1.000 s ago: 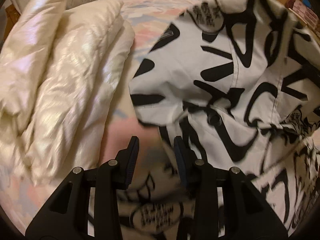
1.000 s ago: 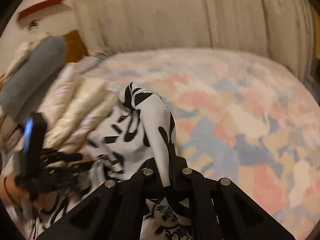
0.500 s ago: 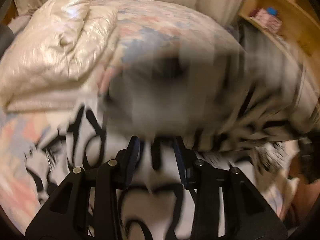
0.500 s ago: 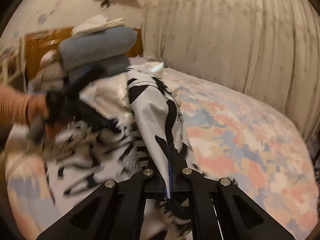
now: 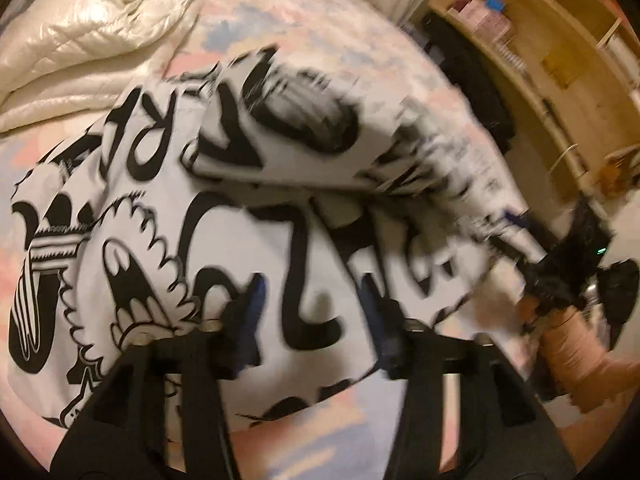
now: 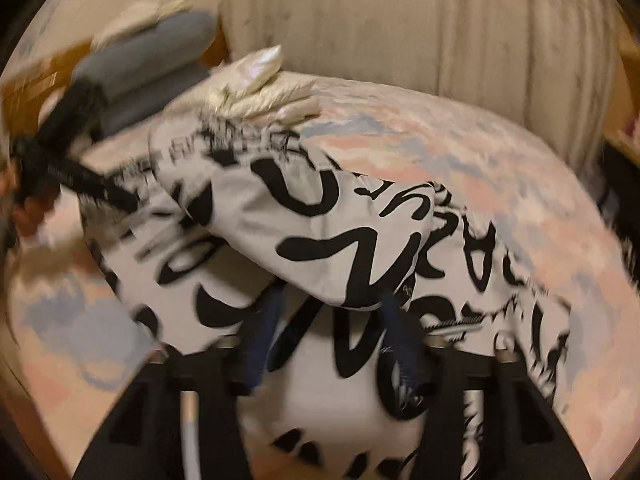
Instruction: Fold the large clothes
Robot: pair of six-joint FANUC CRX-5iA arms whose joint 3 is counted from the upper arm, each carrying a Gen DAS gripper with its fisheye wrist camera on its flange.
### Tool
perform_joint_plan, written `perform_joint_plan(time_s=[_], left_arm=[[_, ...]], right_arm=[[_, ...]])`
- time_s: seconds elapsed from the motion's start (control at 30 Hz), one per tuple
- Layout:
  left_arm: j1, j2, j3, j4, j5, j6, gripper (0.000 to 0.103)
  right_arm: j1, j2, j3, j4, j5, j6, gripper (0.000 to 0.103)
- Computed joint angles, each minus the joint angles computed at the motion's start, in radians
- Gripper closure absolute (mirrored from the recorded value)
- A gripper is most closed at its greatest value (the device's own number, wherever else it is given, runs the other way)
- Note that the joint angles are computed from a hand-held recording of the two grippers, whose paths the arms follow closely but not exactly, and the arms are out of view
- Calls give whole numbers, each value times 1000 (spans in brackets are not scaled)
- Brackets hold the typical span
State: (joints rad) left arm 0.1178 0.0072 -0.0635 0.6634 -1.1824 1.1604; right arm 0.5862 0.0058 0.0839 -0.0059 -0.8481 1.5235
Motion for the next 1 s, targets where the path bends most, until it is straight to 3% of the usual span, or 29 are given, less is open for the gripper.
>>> perform_joint_plan(time_s=[0.13, 0.2, 0.27, 0.37, 0.5, 0.77, 1.0], left_arm=[[21, 34, -11, 181, -10, -65, 38], [32, 50, -26, 283, -10, -87, 35], [34, 77, -41, 385, -3, -94, 32], [31, 102, -73, 497, 23, -80, 30], [19, 143, -81, 546, 37, -37, 30], [0, 251, -21, 562, 109, 25, 30], [-18, 356, 142, 426, 120, 101, 30]], right_arm=[[-91, 24, 124, -246, -127, 8, 32], [-158, 55, 195, -396, -191, -6, 17], [-252, 90, 246, -592, -244, -32, 11], [-338, 153, 310, -757, -306, -128, 10], [-381, 212, 343, -822, -329, -232, 10], [-416, 271, 353, -873, -345, -244, 10], [-387, 303, 388, -821, -336, -268, 10]])
